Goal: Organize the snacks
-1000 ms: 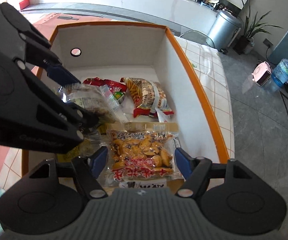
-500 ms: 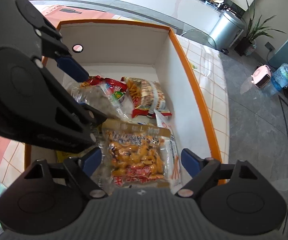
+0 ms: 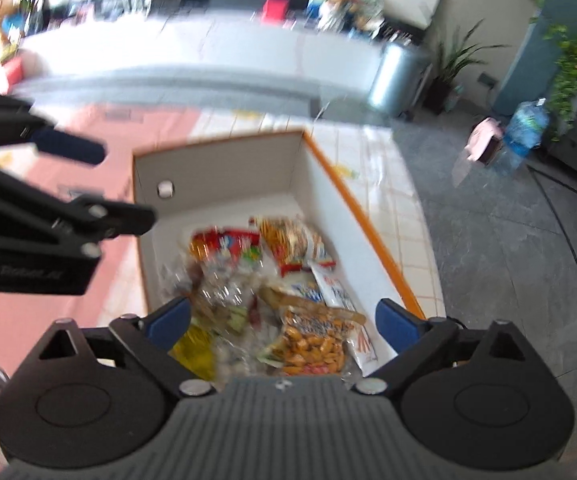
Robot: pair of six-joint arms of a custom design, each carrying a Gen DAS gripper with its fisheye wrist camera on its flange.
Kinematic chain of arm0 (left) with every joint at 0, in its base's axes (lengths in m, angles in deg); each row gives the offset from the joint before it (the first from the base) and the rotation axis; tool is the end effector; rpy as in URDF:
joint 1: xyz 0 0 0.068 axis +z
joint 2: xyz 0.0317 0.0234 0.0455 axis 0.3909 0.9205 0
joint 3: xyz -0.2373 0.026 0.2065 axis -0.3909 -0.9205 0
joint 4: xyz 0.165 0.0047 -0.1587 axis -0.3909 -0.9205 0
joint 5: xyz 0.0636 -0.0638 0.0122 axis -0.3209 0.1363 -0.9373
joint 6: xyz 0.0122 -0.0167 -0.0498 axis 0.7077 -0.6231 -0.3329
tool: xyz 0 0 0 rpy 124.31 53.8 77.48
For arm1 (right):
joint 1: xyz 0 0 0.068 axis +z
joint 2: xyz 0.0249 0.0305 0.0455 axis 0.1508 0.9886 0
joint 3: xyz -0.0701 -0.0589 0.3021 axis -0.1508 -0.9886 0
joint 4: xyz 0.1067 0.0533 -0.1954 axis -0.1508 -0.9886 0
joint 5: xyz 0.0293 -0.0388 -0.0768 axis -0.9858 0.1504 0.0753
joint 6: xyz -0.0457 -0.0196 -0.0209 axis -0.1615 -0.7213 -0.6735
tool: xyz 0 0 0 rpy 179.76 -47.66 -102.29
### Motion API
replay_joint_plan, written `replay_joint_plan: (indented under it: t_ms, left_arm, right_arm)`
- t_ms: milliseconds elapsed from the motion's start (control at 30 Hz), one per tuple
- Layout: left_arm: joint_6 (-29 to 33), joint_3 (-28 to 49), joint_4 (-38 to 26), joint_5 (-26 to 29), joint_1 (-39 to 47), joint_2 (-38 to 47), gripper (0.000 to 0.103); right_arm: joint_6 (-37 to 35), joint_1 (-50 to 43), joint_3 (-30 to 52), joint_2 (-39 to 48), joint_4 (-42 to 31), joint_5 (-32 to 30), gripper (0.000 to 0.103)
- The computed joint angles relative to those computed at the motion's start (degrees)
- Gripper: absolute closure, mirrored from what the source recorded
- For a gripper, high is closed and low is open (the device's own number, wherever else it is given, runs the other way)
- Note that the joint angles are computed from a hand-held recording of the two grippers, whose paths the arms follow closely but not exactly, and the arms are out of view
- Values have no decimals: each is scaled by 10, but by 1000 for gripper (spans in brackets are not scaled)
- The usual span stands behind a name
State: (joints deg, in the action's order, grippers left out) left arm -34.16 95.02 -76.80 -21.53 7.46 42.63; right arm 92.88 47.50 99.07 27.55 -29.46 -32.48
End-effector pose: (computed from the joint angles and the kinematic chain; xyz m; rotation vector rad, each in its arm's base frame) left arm 0.2769 -0.0743 0.3651 0.3489 2.3242 -0.0175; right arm 0.3086 0.2364 0.3541 -0.5314 2.3817 0.0398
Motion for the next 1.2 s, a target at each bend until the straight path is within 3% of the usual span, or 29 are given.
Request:
replay_joint_plan:
  t_ms: [300,467,600,733,1200]
  left_arm:
    - [-70,-60,-11,-47,32,-150,22]
    - [-93,-112,-15,-108,24,-203,21]
    - [-99,-154,-18,-94,47,-240,21]
    - [-100,-184,-25,-54,88,-265,20]
    - [-100,-242,-63,-56,92,-313,20]
  right_arm:
    - [166,112,-118,-87,115,113,4]
    - [232,187,-150,-97,130,198,4]
    - [280,229,-175,-96,133,237,4]
    - [315,251,-175,-87,118,246,4]
    - [409,293,-152,-58,32,264,4]
